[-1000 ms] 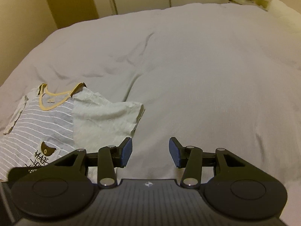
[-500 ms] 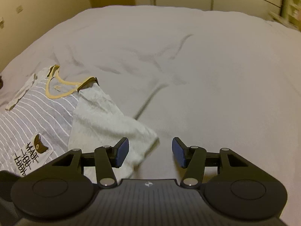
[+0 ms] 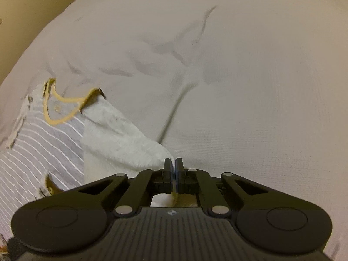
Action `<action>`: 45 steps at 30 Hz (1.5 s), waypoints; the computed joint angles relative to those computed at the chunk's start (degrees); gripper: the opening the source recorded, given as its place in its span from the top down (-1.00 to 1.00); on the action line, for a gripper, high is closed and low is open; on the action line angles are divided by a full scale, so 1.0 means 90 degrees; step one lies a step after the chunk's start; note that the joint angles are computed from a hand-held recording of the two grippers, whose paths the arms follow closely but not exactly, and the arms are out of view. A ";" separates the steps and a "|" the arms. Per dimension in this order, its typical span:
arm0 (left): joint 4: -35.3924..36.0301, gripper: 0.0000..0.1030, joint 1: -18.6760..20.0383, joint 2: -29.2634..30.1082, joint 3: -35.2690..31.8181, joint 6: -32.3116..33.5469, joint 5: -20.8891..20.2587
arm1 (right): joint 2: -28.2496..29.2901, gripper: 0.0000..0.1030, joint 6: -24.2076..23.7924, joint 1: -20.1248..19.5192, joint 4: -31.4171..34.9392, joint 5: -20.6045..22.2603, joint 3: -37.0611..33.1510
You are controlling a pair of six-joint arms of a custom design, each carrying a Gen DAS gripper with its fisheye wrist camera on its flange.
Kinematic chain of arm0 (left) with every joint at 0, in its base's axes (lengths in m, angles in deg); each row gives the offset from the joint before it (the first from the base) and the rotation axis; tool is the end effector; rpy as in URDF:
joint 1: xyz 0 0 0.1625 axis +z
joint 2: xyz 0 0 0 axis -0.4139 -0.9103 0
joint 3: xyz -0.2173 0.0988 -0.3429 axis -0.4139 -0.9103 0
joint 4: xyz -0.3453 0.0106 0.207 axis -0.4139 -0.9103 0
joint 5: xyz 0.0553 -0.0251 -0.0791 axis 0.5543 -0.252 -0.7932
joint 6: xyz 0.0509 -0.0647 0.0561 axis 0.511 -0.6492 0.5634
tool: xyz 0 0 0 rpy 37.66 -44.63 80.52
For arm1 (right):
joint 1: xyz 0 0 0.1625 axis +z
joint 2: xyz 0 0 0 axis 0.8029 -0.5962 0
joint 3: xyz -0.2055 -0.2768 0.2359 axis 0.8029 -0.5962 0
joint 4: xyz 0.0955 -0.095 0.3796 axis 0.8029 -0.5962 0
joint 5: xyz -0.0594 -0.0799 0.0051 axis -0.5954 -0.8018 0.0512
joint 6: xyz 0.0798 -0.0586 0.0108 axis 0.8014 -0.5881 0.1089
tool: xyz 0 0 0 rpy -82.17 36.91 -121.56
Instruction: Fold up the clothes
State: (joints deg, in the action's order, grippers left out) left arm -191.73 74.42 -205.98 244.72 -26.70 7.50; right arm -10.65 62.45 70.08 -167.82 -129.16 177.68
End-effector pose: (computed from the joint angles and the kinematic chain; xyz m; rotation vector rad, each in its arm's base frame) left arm 0.0495 -0.2252 0.2931 1.0835 2.4080 -0.7322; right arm 0.3234 -0.3454 0.0068 0.4494 -2.5732 0.3800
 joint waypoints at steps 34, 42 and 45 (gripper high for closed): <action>-0.2354 1.00 0.3953 0.2659 -0.1186 -0.1336 -0.1926 | 0.1314 0.32 -0.1120 0.0411 -0.1138 0.0572 -0.0062; -0.1843 1.00 0.4166 0.2269 -0.1412 -0.1157 -0.1717 | 0.1287 0.30 -0.1462 0.1010 -0.1333 0.0559 0.0518; -0.1920 1.00 0.4451 0.2504 -0.1530 -0.0997 -0.1894 | 0.1604 0.30 -0.1736 0.1171 -0.1508 0.0482 0.0400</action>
